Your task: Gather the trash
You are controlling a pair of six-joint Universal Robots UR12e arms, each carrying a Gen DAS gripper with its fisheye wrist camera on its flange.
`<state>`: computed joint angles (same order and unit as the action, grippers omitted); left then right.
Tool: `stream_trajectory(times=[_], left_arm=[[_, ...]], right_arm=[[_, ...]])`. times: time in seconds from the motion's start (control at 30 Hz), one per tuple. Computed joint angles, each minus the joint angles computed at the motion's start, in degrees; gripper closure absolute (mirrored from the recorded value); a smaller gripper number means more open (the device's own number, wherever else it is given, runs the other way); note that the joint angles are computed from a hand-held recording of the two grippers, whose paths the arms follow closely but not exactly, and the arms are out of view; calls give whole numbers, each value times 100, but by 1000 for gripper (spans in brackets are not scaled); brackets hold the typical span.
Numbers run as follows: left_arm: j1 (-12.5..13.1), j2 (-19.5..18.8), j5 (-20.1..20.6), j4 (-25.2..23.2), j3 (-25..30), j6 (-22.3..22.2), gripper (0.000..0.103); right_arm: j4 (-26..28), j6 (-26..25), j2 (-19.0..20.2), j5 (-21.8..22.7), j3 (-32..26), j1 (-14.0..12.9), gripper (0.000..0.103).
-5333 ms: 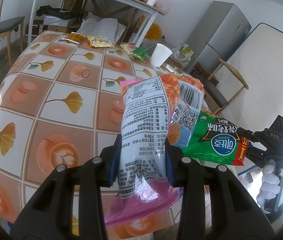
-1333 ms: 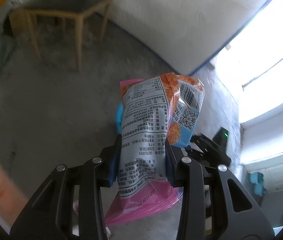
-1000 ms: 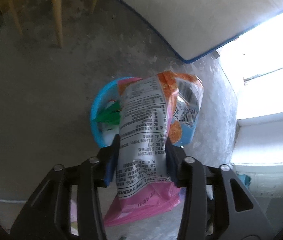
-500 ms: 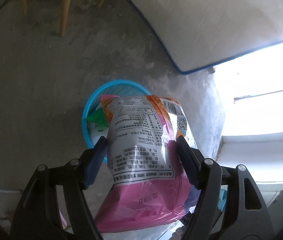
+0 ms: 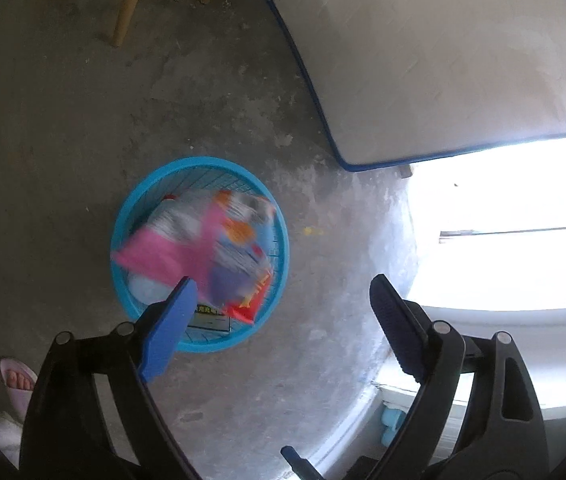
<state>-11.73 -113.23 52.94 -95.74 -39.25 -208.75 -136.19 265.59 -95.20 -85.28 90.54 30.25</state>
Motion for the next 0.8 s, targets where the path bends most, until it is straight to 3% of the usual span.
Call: stream_trajectory(times=[0.13, 0.3, 0.43, 0.57, 0.67, 0.8], left_arm=[[105, 35, -25, 61, 165, 165, 19], [273, 44, -237, 44, 566, 385, 19], [436, 212, -518, -4, 784, 854, 19], [560, 723, -223, 305, 589, 1728, 19], [723, 1282, -104, 543, 129, 2244, 19], [973, 2088, 217, 970, -625, 2460, 16]], right_arm=[[294, -177, 11, -103, -137, -2, 50], [183, -358, 139, -163, -352, 16, 50], [429, -843, 338, -325, -840, 99, 50], [1043, -1727, 621, -807, -1654, 300, 49], [1460, -2414, 878, -1149, -2336, 483, 49], [1981, -3435, 1294, -1742, -3365, 832, 43]])
